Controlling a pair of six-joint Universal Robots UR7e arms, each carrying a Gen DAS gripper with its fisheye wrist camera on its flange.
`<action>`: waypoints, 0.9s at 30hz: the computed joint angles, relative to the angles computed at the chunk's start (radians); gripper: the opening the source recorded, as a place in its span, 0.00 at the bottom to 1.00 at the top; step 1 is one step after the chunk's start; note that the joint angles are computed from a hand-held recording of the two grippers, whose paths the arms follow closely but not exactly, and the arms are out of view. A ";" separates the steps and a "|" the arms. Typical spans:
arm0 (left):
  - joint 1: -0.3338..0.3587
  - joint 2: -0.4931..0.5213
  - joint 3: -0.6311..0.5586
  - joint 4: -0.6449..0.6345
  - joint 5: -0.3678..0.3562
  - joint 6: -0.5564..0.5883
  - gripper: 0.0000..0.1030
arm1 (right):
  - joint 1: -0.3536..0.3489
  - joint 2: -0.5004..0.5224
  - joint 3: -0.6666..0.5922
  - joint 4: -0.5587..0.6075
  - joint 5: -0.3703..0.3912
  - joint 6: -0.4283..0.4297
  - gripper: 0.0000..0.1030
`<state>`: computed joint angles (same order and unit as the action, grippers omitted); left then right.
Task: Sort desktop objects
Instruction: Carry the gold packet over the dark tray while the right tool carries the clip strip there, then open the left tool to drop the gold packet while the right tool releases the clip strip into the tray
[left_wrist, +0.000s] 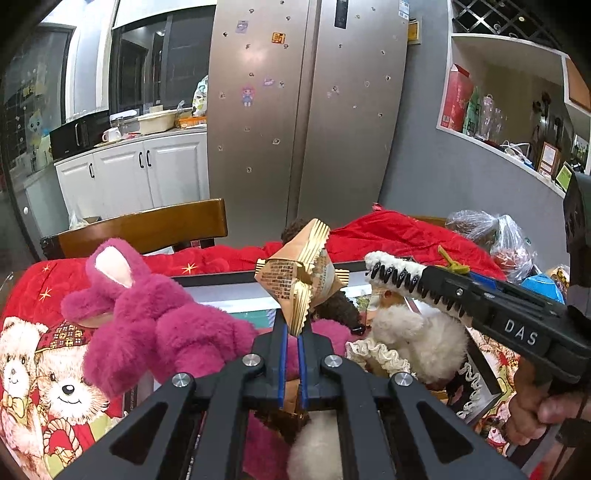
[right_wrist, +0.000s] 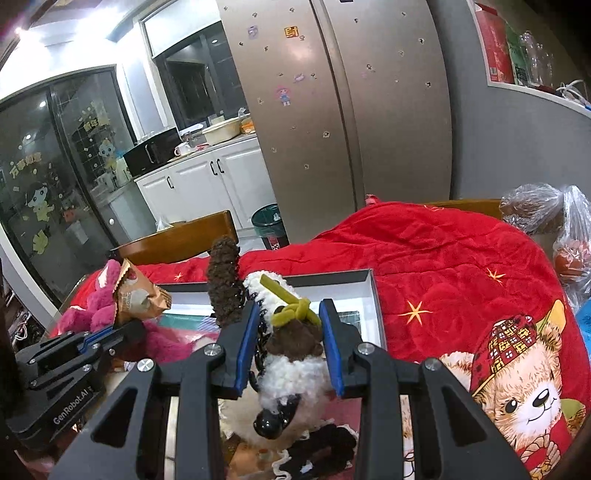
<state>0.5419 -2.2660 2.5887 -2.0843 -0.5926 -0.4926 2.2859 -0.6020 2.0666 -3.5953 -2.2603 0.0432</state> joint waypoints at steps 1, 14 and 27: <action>0.004 0.003 -0.001 -0.005 -0.004 0.003 0.05 | 0.000 0.000 0.000 0.003 0.001 0.001 0.33; 0.014 -0.011 0.000 -0.064 -0.008 0.053 0.50 | -0.018 -0.035 0.024 0.020 0.084 0.062 0.36; 0.050 -0.016 -0.037 -0.086 -0.046 0.062 0.74 | -0.032 -0.074 0.077 -0.161 0.192 0.074 1.00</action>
